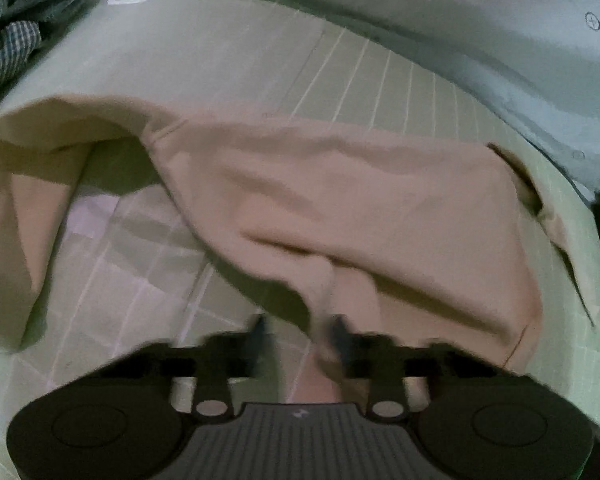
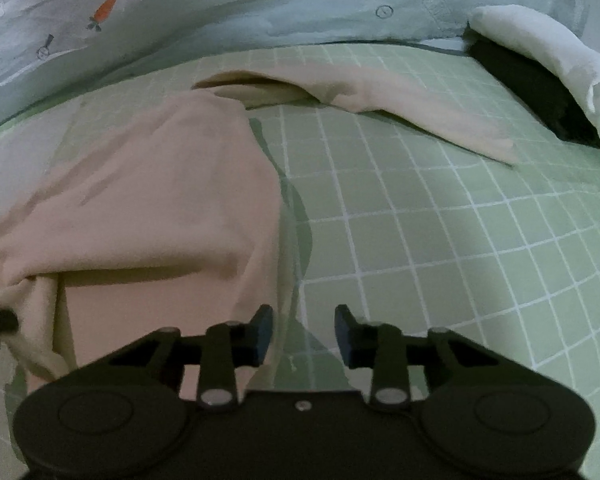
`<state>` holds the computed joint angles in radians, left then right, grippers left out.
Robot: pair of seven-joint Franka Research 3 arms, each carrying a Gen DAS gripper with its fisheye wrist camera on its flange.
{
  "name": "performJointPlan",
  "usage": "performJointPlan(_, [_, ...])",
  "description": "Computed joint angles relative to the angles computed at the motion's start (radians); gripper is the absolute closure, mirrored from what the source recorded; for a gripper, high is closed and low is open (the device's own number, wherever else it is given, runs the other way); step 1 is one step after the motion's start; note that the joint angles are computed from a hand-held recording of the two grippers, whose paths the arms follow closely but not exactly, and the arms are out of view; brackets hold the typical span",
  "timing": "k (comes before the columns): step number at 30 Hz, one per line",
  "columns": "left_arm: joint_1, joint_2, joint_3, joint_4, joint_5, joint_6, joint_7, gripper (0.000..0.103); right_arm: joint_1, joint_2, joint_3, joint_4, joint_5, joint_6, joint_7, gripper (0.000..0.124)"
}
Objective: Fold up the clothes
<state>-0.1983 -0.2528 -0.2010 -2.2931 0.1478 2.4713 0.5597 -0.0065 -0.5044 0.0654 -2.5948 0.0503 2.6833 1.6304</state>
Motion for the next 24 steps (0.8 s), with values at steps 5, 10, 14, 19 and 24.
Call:
performJointPlan(5, [0.026,-0.143,0.013,-0.131,0.005,0.072,-0.031,0.099,-0.014,-0.01,0.001,-0.004,-0.021,0.004,-0.015,0.099])
performJointPlan(10, [0.099,-0.283,-0.012,-0.223,0.1,0.028,-0.165,0.095,0.009,-0.023,-0.039,-0.014,0.027,0.022,-0.048,0.098])
performJointPlan(14, [0.085,-0.311,-0.01,-0.249,0.102,0.007,-0.206,0.088,0.036,-0.038,-0.046,-0.028,0.08,0.05,-0.078,0.086])
performJointPlan(19, [0.039,-0.294,-0.006,-0.243,0.091,-0.005,-0.157,0.058,0.101,-0.057,-0.069,-0.038,0.159,0.039,-0.147,0.081])
performJointPlan(24, [-0.003,-0.277,0.001,-0.232,0.069,-0.081,-0.079,0.057,0.109,-0.064,-0.048,-0.043,0.167,-0.034,-0.184,0.072])
